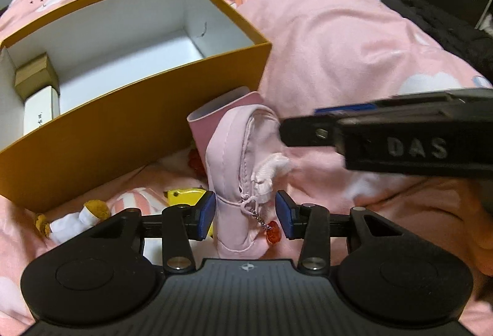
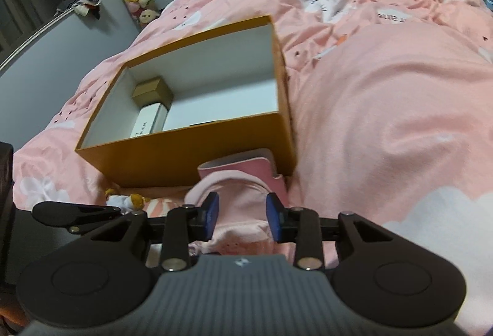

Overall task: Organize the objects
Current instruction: 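Grasp the pink backpack with the left gripper while the right gripper approaches the pink card holder, then grasp the pink card holder with the right gripper while the left gripper holds the backpack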

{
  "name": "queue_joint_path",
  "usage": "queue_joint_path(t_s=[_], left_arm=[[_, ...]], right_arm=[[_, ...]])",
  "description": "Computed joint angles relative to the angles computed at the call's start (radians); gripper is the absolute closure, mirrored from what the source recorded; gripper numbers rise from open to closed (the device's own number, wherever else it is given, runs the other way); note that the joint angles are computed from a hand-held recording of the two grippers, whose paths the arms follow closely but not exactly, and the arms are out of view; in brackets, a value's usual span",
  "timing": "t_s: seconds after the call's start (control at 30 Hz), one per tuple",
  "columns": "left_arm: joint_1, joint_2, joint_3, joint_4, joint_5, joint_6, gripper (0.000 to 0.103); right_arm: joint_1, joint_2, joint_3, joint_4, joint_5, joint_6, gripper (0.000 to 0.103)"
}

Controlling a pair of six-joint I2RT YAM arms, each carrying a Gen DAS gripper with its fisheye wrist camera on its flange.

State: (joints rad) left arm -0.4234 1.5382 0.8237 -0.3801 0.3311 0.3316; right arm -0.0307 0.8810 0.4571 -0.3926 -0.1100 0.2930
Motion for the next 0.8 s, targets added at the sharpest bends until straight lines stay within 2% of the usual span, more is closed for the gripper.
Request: queue_joint_path(t_s=[0.13,0.2,0.3,0.47,0.6,0.63,0.7,0.8], left_arm=[[0.006,0.028,0.010,0.024,0.012,-0.037,0.058],[0.018,0.039,0.015,0.027,0.025,-0.044,0.068],[0.043,0.028,0.016,0.013,0.047,-0.043,0.077],[0.168,-0.052,0.043,-0.100,0.163,0.001,0.079],[0.247,-0.061,0.094,-0.176,0.180,0.021,0.079],[0.257,-0.047,0.105,-0.176,0.184,0.013,0.079],[0.262,-0.020,0.112,-0.157,0.174,-0.013,0.079],[0.259,0.008,0.112,-0.136,0.140,-0.046,0.079]], right_arm=[[-0.028,0.012,-0.019,0.006,0.014,-0.022,0.067],[-0.048,0.023,-0.024,0.016,0.009,-0.037,0.067],[-0.088,0.015,-0.031,0.025,-0.021,-0.051,0.067],[-0.106,0.060,-0.002,0.019,-0.047,-0.116,0.067],[-0.086,0.178,0.039,0.056,-0.074,-0.190,0.064],[-0.076,0.220,0.053,0.074,-0.066,-0.208,0.057],[-0.068,0.301,0.076,0.115,-0.063,-0.245,0.052],[-0.083,0.407,0.110,0.152,-0.103,-0.298,0.050]])
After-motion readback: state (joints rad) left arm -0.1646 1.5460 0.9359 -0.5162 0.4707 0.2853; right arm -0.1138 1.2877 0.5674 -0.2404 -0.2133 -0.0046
